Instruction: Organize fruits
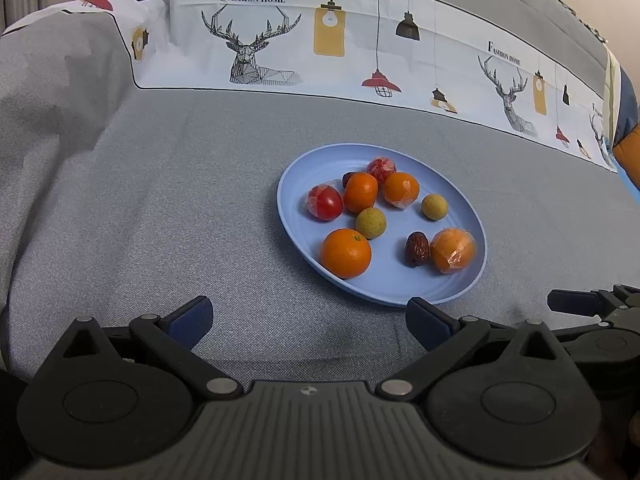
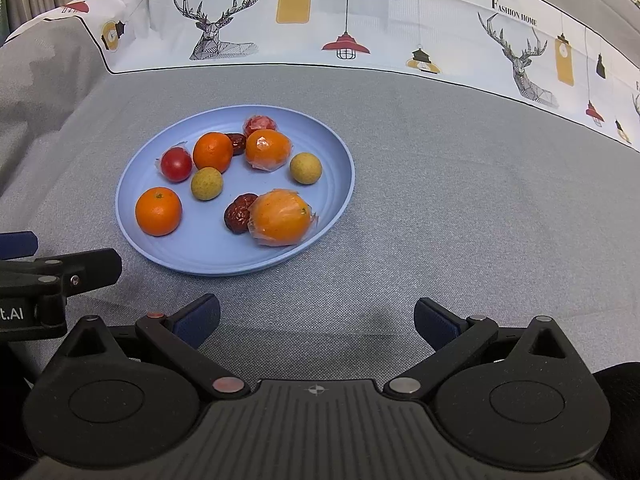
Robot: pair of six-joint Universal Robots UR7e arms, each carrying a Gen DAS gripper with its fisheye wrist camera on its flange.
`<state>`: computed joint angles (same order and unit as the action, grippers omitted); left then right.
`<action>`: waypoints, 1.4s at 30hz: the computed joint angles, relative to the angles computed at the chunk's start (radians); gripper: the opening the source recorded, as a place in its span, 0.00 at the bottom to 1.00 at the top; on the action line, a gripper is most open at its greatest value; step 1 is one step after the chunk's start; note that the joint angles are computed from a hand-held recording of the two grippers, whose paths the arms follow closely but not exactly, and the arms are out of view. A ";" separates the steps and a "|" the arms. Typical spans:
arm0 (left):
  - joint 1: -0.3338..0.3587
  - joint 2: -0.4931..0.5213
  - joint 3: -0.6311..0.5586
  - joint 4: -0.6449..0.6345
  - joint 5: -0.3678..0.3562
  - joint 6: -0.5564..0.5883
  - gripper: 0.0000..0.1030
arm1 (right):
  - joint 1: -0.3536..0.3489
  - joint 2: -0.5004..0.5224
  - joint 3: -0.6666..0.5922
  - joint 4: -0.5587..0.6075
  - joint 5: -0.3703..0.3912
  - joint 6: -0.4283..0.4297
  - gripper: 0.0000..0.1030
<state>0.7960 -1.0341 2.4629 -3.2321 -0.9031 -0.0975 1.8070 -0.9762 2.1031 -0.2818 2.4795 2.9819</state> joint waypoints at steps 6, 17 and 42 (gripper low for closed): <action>-0.002 0.002 0.001 -0.003 0.001 -0.002 1.00 | -0.001 0.000 0.000 0.001 0.000 0.000 0.99; -0.004 0.004 0.002 -0.007 0.001 0.002 1.00 | -0.002 0.003 -0.001 0.001 -0.001 0.004 0.99; -0.002 0.009 0.002 -0.013 -0.004 0.011 1.00 | -0.002 0.002 -0.003 0.006 -0.001 0.004 0.99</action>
<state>0.7936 -1.0254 2.4647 -3.2448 -0.9066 -0.0868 1.8046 -0.9747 2.1002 -0.2763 2.4787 2.9860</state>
